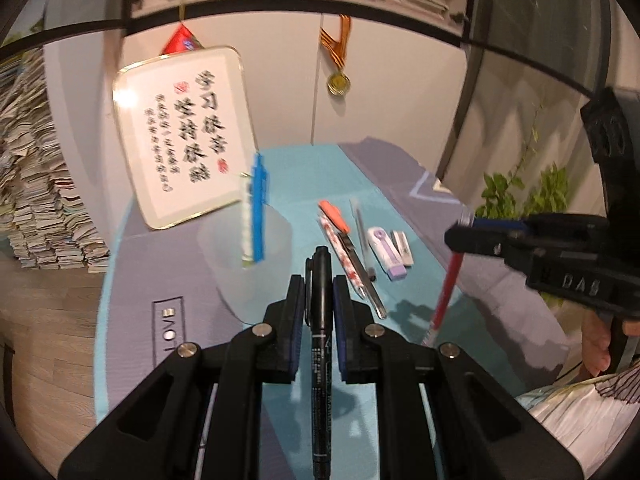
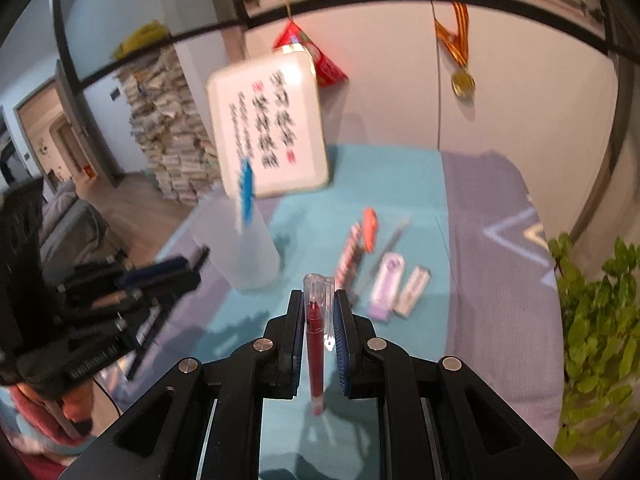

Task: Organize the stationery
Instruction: 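Lift the red pen with the right gripper and drop it into the frosted cup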

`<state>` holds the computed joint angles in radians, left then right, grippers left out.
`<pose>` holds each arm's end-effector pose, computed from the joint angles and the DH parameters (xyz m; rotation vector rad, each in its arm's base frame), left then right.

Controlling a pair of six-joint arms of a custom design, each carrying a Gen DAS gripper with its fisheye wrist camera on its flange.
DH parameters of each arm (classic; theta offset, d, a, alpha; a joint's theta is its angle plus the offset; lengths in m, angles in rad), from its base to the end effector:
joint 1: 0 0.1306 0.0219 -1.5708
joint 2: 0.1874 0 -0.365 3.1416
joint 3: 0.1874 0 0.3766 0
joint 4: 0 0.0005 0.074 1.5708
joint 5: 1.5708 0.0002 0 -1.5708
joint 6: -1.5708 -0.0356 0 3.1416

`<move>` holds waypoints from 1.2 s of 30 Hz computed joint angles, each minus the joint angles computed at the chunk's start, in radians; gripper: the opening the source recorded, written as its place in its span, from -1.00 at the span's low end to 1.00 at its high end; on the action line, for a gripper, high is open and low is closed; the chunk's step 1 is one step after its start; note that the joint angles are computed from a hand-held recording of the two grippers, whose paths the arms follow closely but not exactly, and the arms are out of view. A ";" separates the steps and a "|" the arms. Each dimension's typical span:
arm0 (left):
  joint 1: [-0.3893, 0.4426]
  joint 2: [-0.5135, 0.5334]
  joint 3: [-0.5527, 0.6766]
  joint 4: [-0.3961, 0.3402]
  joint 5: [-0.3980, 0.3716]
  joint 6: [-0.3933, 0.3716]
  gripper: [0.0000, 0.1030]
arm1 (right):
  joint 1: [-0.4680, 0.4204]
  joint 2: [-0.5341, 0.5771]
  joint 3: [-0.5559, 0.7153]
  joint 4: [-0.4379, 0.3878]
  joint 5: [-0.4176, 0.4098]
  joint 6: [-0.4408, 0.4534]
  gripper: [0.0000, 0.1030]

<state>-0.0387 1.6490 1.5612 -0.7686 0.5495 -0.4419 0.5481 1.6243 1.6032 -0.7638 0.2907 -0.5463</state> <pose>0.5599 -0.0408 0.3708 0.7831 2.1782 -0.4637 0.4851 0.2836 0.4006 0.1387 2.3198 0.2103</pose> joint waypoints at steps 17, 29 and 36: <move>0.027 0.114 0.210 0.171 0.019 0.296 -0.77 | 0.024 0.198 0.368 0.058 0.054 0.095 -0.71; 0.000 0.216 0.295 0.261 -0.039 0.433 -0.76 | -0.021 0.294 0.454 0.044 0.023 0.066 -0.71; -0.005 0.238 0.302 0.269 -0.025 0.432 -0.76 | -0.028 0.334 0.476 -0.011 -0.021 0.064 -0.71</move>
<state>-0.0438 1.8873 1.8628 -0.5001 0.5242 -0.0104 0.5196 1.9583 2.0791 -0.7748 0.2696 -0.4823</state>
